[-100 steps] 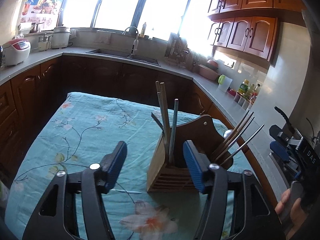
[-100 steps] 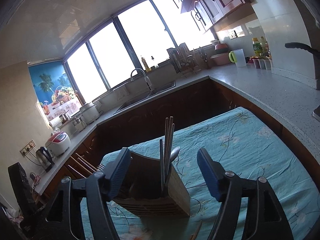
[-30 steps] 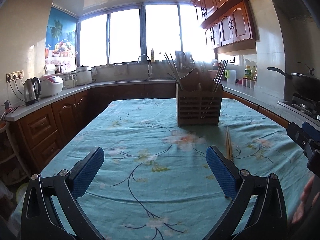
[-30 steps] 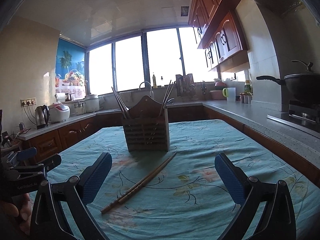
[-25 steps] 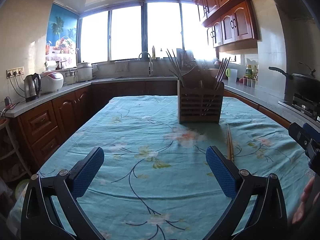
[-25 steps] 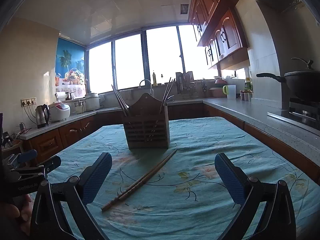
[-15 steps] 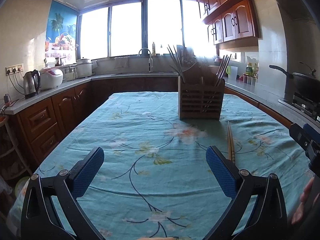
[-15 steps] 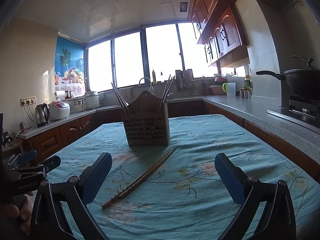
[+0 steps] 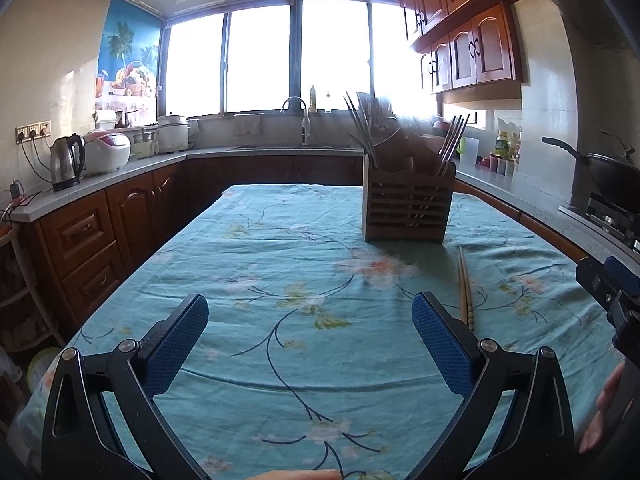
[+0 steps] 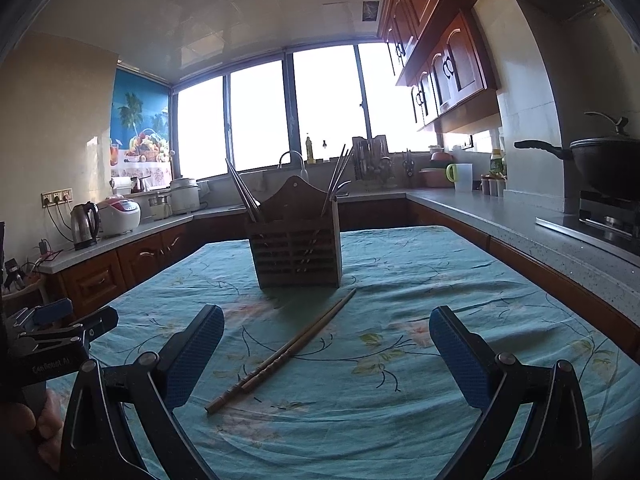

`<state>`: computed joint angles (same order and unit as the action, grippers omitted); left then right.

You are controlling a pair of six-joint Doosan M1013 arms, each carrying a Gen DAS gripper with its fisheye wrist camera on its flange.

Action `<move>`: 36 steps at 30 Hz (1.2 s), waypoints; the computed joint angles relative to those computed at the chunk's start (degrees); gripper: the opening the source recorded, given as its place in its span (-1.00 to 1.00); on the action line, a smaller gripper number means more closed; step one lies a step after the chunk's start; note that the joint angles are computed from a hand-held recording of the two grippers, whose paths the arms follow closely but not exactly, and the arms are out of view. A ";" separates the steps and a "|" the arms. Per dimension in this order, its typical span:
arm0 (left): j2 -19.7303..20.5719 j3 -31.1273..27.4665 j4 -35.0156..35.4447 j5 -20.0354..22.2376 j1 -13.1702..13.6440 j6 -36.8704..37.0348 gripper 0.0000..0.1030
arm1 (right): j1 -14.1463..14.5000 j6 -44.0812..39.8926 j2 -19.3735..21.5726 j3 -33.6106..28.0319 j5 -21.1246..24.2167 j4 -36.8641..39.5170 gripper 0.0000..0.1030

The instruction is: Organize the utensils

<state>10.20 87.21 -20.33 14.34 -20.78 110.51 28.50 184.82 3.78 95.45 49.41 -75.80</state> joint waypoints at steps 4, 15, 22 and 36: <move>-0.01 0.08 -0.71 0.03 0.06 0.63 1.00 | 0.05 -0.03 0.02 0.00 0.02 0.03 1.00; -0.21 0.33 -1.24 -0.05 0.01 1.60 1.00 | -0.02 0.25 -0.08 0.03 -0.08 0.00 1.00; -0.36 0.51 -1.96 -0.46 0.00 2.59 1.00 | 0.18 1.18 -0.18 0.16 0.25 -0.67 1.00; -0.91 1.13 -1.62 -1.89 -0.39 3.00 1.00 | 0.59 2.65 -0.21 0.29 0.58 -2.41 1.00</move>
